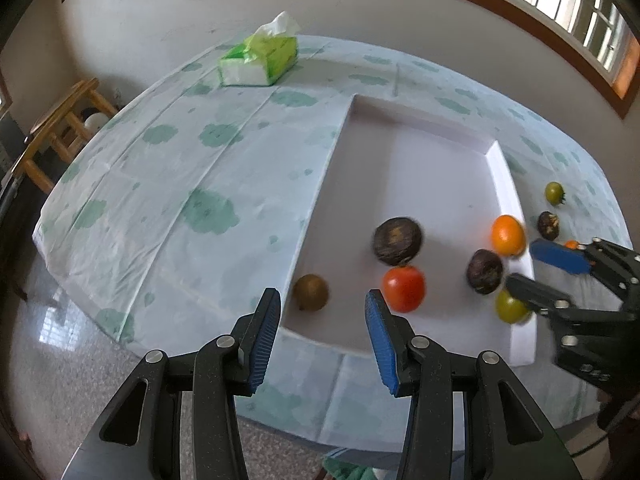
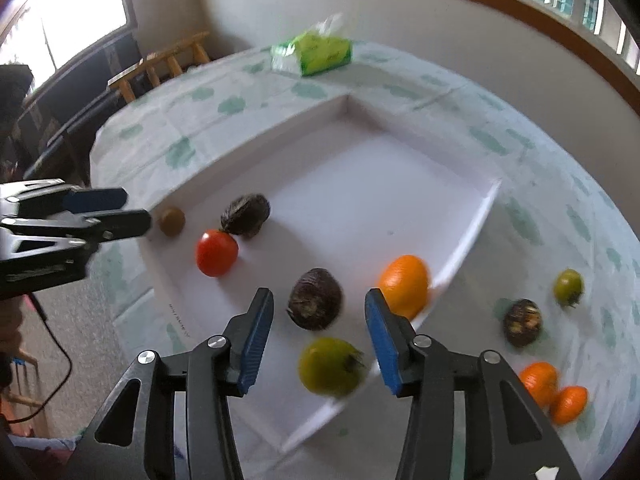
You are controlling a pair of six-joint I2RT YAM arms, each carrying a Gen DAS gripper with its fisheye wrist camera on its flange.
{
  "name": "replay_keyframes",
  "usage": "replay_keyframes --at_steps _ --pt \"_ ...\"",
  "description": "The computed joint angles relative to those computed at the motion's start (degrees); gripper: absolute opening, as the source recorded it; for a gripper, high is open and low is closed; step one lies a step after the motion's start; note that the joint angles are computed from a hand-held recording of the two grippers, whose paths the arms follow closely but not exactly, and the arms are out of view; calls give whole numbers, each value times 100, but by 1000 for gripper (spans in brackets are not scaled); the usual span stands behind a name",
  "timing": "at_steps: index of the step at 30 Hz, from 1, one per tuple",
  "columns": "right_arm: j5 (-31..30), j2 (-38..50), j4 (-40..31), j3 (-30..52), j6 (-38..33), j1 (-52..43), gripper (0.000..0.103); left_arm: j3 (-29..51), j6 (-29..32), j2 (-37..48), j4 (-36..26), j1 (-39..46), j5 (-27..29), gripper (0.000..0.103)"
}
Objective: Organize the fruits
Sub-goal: 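Carry the mangosteen into the tray with the right tool and release it, then grasp an orange with the right tool while the left tool grasps another orange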
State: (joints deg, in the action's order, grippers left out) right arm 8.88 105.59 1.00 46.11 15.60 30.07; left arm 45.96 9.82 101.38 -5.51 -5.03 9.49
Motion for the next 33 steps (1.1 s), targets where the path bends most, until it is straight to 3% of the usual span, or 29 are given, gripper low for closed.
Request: replay_keyframes --at_steps 9,14,20,24,33 --pt "423 -2328 -266 -1978 84 -1090 45 53 -312 -45 -1 -1163 -35 46" --pt "117 -2930 -272 -2741 -298 -2439 45 190 -540 40 -13 -1888 -129 46" --pt "-239 -2526 430 -3007 -744 -3320 45 463 -776 270 -43 -2592 -266 46" --pt "-371 -1818 995 -2861 -949 -3545 45 694 -908 487 -113 -2892 -403 46" --pt "-484 -893 1313 -2404 -1284 -3701 45 1106 -1043 841 -297 -3230 -563 46"
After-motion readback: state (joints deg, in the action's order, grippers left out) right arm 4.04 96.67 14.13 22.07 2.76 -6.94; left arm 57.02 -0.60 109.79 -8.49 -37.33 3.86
